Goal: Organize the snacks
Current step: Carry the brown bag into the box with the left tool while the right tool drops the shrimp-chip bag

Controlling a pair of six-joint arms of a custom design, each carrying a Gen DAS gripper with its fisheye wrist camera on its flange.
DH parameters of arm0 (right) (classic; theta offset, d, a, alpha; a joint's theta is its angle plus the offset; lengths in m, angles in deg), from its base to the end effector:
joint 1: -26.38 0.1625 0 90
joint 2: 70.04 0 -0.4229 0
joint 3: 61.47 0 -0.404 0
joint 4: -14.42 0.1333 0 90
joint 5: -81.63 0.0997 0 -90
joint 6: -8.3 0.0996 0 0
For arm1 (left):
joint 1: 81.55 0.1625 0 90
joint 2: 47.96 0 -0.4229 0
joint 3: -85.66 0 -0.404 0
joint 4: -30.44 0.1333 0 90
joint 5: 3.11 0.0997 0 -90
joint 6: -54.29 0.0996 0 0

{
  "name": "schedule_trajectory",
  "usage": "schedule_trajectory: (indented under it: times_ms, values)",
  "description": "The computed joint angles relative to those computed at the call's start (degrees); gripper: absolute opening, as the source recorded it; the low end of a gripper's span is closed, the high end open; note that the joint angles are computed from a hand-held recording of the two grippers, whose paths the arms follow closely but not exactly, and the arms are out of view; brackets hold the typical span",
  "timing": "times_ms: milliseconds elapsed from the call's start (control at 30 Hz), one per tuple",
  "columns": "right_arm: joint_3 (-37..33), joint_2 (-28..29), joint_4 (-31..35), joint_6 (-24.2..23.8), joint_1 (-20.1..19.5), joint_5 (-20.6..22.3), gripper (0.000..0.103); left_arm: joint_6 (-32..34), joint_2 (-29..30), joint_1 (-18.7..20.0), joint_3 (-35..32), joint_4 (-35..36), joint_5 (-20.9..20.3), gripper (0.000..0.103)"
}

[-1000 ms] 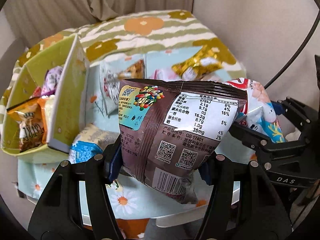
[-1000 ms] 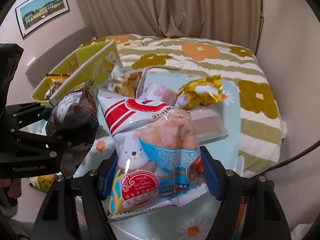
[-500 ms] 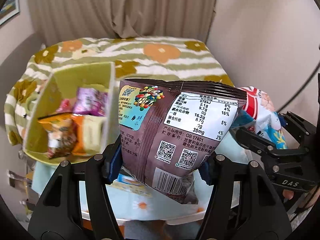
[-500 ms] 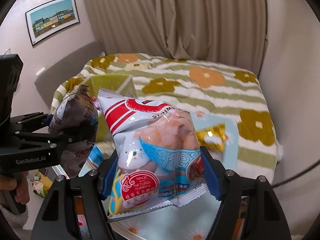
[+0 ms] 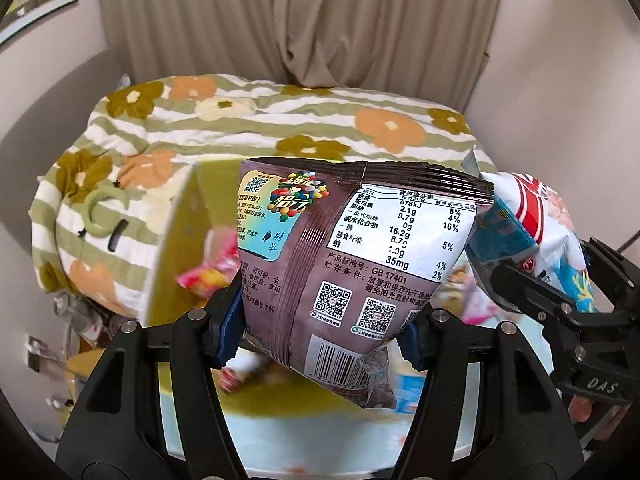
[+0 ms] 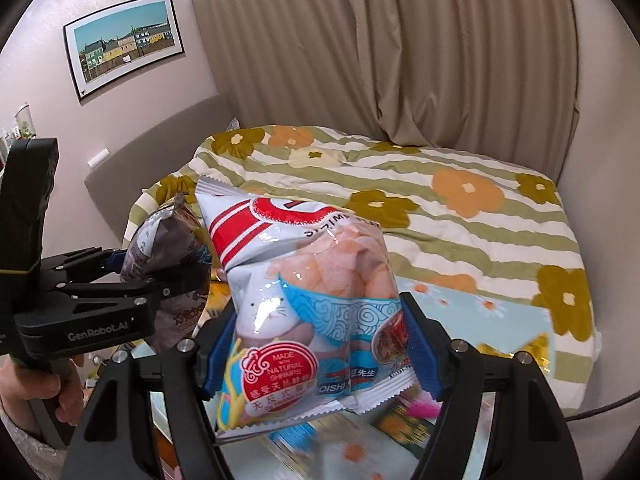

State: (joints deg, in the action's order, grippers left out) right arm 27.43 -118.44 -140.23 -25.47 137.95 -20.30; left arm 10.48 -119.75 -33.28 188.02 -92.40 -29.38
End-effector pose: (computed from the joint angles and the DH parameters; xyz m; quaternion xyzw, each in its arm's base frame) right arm 0.3691 -0.6270 0.1682 0.4324 -0.8714 0.1961 0.1232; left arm -0.2208 -0.5820 0.3186 -0.0259 0.8488 -0.3708 0.3760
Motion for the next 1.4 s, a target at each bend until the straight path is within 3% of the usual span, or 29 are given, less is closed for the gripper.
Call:
schedule_trajectory:
  times_ms: [200,400,467,500,567,767,1067,1267,1367,1400]
  values:
    - [-6.3,7.6,0.1,6.7,2.9,-1.6,0.069,11.8,-1.2,7.0,-3.5,-3.6,-3.7,0.059]
    - [-11.3,12.9,0.3,13.0,4.8,-4.7,0.069,22.3,1.2,13.0,-9.0,-7.0,-8.6,0.063]
    - [-12.6,14.3,0.1,14.9,5.2,-6.3,0.069,25.1,2.3,14.3,-10.4,-7.8,-8.9,0.086]
    - [-13.1,14.9,0.1,16.0,5.3,-6.9,0.069,26.0,2.6,14.4,-10.4,-8.5,-8.4,0.102]
    - [-13.9,15.7,0.7,17.2,5.3,-7.7,0.069,29.0,2.6,14.8,-9.9,-11.7,-9.0,0.103]
    - [-15.7,17.3,2.8,18.7,5.3,-10.0,0.069,26.7,0.6,15.4,-7.8,-10.7,-11.8,0.103]
    - [-21.8,21.2,6.6,18.2,4.9,-9.5,0.071,17.9,-2.4,14.6,-3.4,-5.3,-8.9,0.103]
    - [-30.6,26.4,12.3,16.7,4.6,-9.6,0.072,15.0,-2.3,14.8,-3.9,-3.1,-7.3,0.102]
    - [-34.2,28.6,14.0,16.2,4.3,-9.5,0.075,13.9,-2.3,15.2,-4.1,-2.5,-7.2,0.102]
    - [-34.9,29.1,14.2,16.1,4.2,-9.4,0.082,13.7,-2.3,15.3,-4.3,-2.2,-7.2,0.102]
